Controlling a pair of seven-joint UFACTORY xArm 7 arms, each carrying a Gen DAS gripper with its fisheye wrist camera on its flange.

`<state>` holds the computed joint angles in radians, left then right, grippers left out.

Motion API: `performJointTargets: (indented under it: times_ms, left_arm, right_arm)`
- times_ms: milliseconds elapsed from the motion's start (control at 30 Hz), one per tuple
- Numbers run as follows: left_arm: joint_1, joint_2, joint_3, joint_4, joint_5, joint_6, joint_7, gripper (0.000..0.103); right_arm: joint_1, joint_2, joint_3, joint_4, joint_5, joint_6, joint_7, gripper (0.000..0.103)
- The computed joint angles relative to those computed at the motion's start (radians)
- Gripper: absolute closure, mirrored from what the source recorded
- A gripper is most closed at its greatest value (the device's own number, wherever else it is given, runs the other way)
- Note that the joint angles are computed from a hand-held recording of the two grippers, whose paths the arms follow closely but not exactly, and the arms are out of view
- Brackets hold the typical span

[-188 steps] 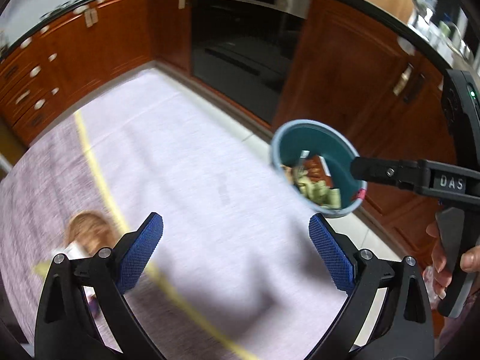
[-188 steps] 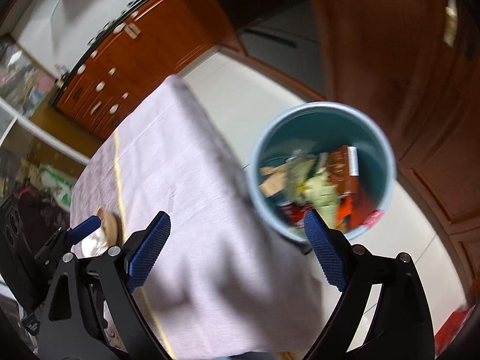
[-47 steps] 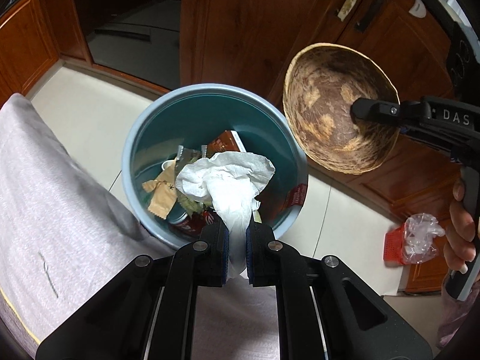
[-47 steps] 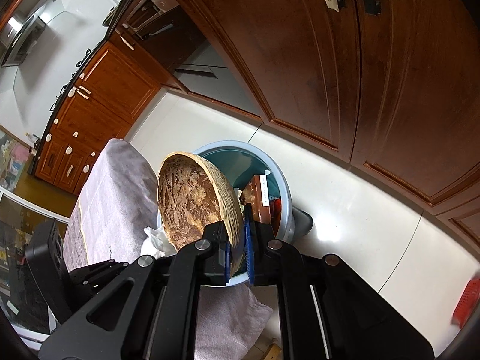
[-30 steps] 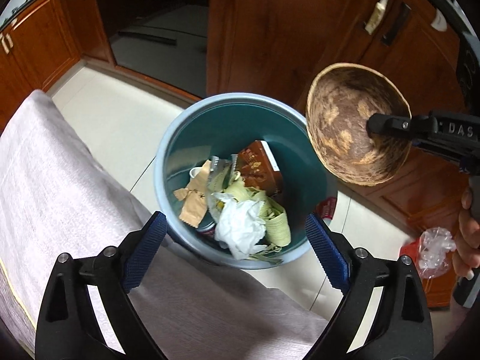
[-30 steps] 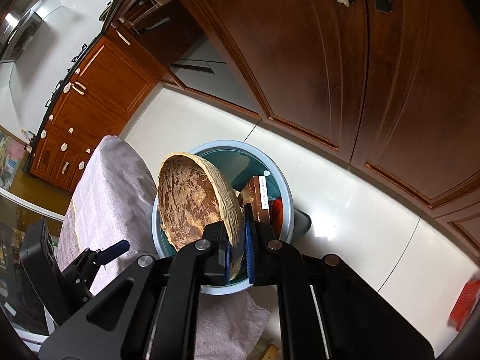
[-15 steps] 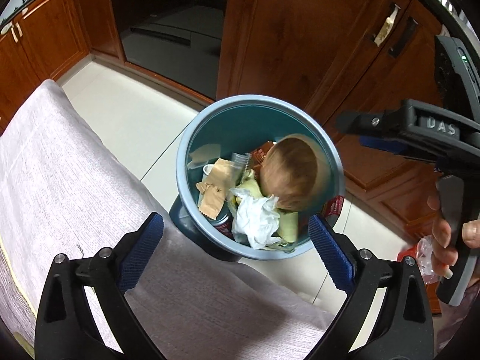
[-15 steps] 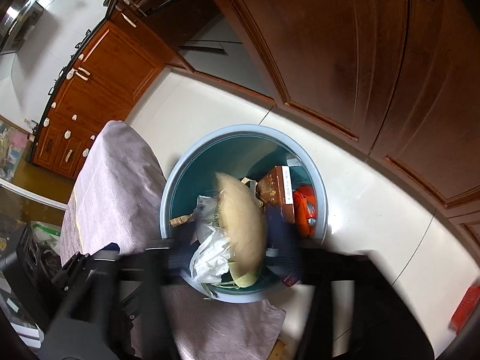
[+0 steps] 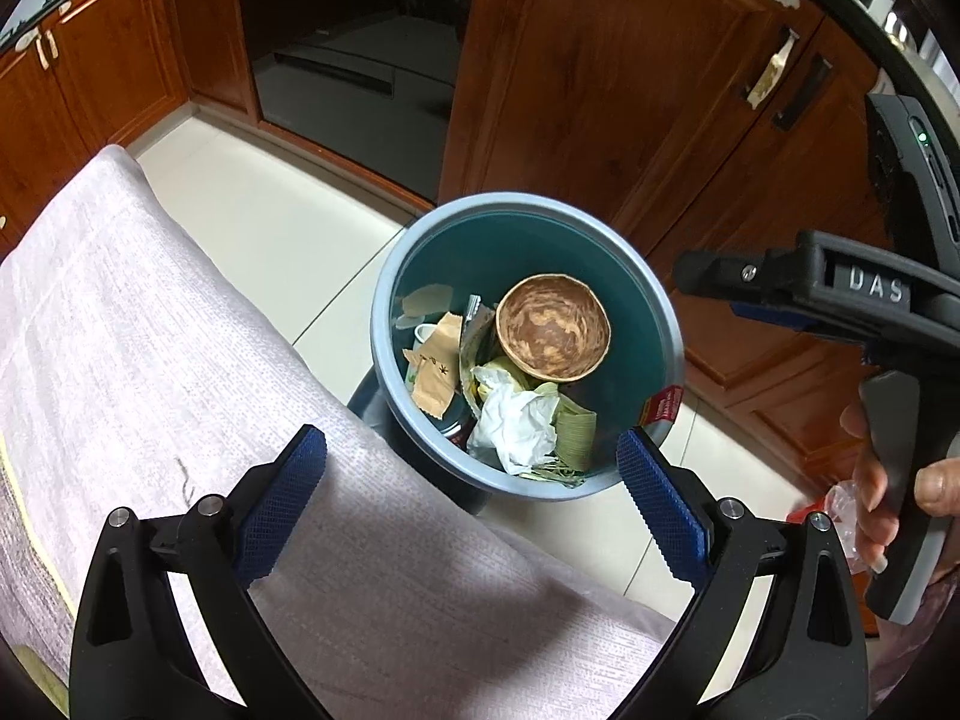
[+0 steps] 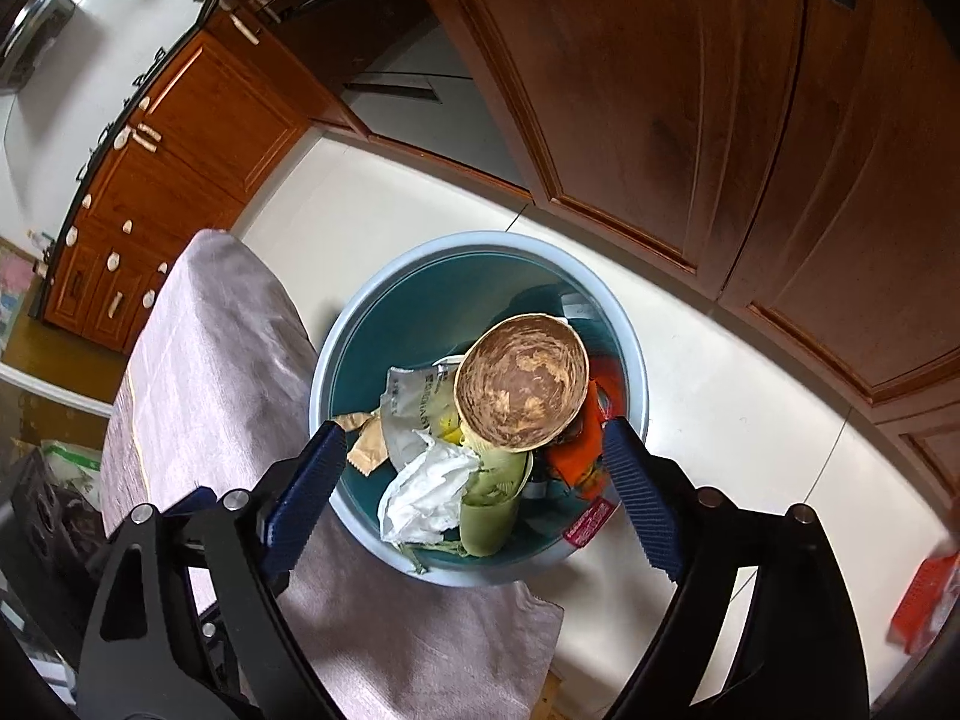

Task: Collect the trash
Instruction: 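Open the left tool to drop the tissue while the right tool releases the bowl, then move both open tools back to the banana peel and yogurt cup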

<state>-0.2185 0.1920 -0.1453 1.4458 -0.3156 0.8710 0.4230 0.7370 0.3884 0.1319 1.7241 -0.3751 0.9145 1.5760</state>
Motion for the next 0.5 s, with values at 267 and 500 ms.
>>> performJointTargets:
  times_ms: [267,500]
  left_arm:
    - [0.023,-0.096,0.017,-0.074,-0.038,-0.016,0.031,0.005]
    - [0.055,-0.219,0.064,-0.184,-0.068,-0.033,0.068,0.004]
  right_arm:
    - [0.052,0.056,-0.006,0.141,-0.028,0.085,-0.021,0.02]
    - [0.137,0.194,-0.03,0.395,-0.032,0.183,-0.074,0.018]
